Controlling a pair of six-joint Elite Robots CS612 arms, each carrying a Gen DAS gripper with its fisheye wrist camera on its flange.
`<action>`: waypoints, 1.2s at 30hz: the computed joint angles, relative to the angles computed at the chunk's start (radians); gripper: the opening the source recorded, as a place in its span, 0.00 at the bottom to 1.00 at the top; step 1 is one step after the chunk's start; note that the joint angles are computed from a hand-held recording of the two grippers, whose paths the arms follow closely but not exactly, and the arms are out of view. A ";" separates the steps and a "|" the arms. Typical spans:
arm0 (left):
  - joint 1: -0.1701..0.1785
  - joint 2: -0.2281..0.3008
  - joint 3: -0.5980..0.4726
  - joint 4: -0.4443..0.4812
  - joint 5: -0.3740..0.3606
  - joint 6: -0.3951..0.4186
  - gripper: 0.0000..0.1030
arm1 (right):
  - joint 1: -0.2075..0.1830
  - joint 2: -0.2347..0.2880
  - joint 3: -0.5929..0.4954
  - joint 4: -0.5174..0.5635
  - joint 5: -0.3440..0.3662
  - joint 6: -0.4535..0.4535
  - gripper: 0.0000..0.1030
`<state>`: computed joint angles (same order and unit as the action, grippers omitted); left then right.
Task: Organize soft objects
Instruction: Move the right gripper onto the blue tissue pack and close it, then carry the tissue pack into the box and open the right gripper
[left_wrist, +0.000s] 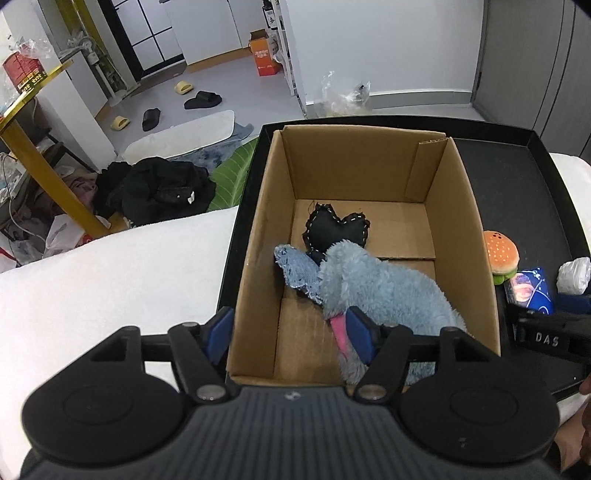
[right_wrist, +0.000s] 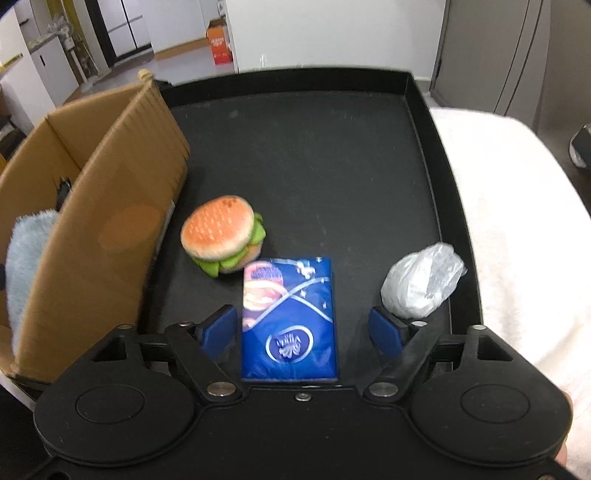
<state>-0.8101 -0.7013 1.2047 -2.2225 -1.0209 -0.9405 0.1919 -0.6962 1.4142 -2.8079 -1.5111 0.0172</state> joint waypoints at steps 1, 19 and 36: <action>0.000 0.001 -0.003 0.004 -0.001 -0.003 0.62 | 0.000 0.000 0.001 -0.001 -0.003 -0.002 0.69; -0.005 -0.006 0.007 -0.009 0.017 -0.020 0.62 | -0.013 -0.044 0.064 -0.098 0.027 0.008 0.48; -0.001 -0.045 0.093 -0.150 0.028 -0.071 0.62 | 0.002 -0.063 0.050 -0.188 0.020 -0.029 0.48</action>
<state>-0.8113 -0.7467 1.2975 -2.3725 -0.9929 -1.0112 0.1938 -0.7596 1.4647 -2.9958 -1.4910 -0.0117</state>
